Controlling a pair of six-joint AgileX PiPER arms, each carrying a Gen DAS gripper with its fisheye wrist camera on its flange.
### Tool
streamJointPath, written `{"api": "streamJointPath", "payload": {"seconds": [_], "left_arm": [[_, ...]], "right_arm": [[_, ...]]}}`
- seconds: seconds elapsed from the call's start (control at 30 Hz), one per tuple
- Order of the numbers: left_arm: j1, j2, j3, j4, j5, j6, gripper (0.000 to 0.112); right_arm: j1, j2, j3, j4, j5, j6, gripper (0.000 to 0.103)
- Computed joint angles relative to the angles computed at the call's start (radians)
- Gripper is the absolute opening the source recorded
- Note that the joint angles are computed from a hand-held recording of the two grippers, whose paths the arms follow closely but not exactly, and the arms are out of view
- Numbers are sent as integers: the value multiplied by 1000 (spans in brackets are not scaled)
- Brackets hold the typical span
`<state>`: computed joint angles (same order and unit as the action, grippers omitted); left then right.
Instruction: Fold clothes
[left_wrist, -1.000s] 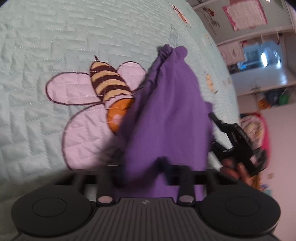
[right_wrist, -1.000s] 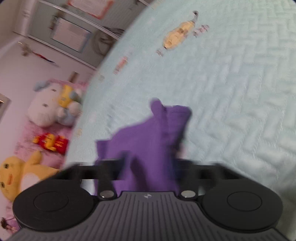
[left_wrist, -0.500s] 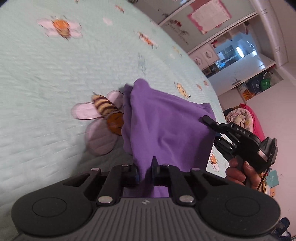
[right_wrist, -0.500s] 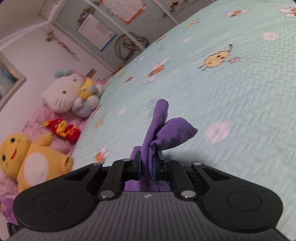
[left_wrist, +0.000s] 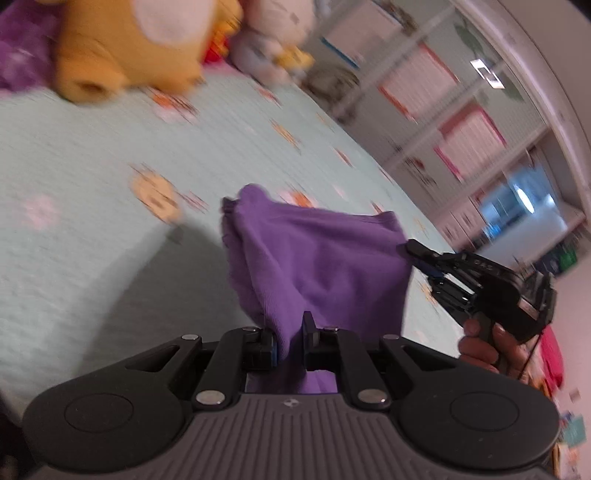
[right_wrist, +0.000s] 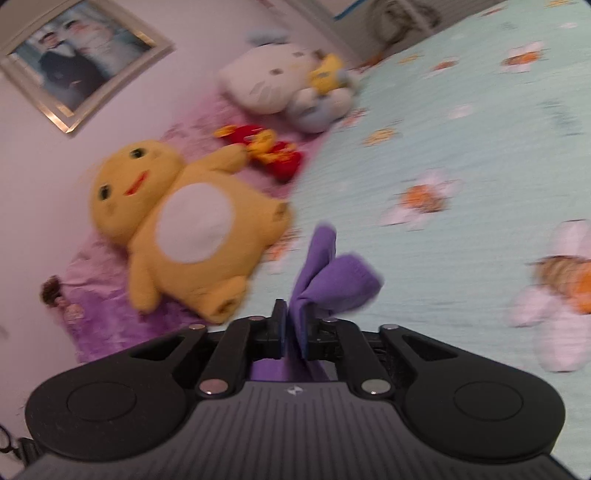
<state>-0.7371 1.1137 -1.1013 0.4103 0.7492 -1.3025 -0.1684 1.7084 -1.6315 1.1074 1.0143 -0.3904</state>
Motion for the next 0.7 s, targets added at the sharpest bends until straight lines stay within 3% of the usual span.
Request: {"api": "streamJointPath", "payload": {"seconds": [0.13,0.23,0.4,0.5,0.57,0.7], "left_arm": [[89,-93,75,39,50,29,11],[267,-107,208,-134,21,155,10],[436,-261,478,-400,-91,364,11],[598,-340,557,-652,-83,642,11],[656,-342,570,-740,-77,751,12],[637,-327,572,-707,-89,737,13]], "right_arm": [[176,59,-127,-52,-79,111,0],[291,129,-223,-215,-93,243,4],[411,104,-29,-298,-179,237,8],[453,99,78,-365,-262,278,17],[444,125,86,-343,-284,280,19],[437,205,13,-302,-287,291,26]]}}
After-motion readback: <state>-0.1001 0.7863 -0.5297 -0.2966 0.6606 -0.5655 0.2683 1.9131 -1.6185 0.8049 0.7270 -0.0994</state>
